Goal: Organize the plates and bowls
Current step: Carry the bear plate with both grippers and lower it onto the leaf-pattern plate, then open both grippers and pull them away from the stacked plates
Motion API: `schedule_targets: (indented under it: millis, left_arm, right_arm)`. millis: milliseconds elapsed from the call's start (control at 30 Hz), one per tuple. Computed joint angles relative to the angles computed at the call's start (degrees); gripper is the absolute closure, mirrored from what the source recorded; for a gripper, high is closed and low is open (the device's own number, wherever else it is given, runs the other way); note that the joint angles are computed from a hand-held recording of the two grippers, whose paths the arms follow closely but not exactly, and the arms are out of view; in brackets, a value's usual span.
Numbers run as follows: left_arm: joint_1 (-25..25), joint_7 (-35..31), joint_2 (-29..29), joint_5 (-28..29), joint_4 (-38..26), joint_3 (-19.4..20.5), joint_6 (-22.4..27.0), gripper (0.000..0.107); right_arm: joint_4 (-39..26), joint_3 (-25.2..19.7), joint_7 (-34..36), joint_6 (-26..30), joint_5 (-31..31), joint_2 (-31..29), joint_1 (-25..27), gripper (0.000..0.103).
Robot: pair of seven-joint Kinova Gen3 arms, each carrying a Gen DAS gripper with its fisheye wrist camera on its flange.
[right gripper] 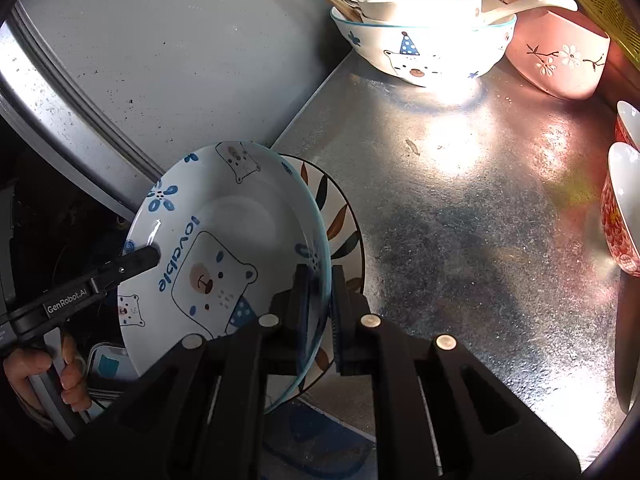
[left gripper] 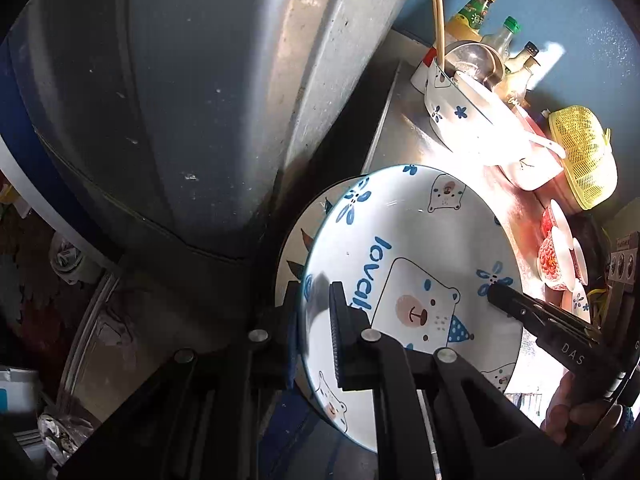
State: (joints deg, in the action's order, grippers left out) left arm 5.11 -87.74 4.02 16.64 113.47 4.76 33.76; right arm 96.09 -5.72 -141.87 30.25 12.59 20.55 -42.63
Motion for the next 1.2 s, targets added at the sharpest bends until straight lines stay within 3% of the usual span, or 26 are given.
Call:
schedule_targets:
  millis: [267, 533, 600, 667, 733, 800, 833, 1200]
  left_arm:
    - [0.10, -0.16, 1.72, -1.11, -1.32, 0.31, 1.46, 0.093]
    - [-1.05, -4.59, 1.41, 3.15, -1.62, 1.75, 2.11, 0.049]
    - [0.90, -3.65, 1.45, 2.55, -1.99, 0.05, 2.52, 0.048]
    - [-0.60, -5.94, 1.54, 5.00, -1.98, 0.91, 3.04, 0.041]
    - [-0.83, -7.50, 0.93, 6.51, -1.60, 0.91, 2.87, 0.024]
    - [0.43, -6.34, -0.63, 5.60, -0.78, 0.58, 0.84, 0.014]
    - [0.27, -6.26, -1.26, 5.73, -0.52, 0.91, 0.30, 0.005]
    - [4.07, 4.16, -4.95, -3.47, 0.36, 1.72, -0.31, 0.005]
  right_arm:
    - [-0.81, 0.11, -0.22, 1.45, -0.08, 0.86, 0.09, 0.092]
    - [-4.57, 0.02, 0.43, 4.19, -0.53, 3.62, 0.10, 0.087]
    - [-4.51, -0.29, 1.13, 3.70, -1.08, 3.64, 0.49, 0.078]
    - [-4.31, -1.14, 2.73, 2.68, -2.24, 3.53, 1.32, 0.066]
    - [-3.96, 0.18, 1.84, 1.84, -0.74, 2.96, -0.53, 0.048]
    - [-3.36, 1.62, 0.15, 0.71, 1.69, 2.03, -2.64, 0.019]
    - [-3.37, 2.86, -1.64, 1.24, 3.52, 1.69, -4.16, 0.019]
    - [3.46, 2.42, -10.27, -0.01, 8.26, -4.13, -4.49, 0.003]
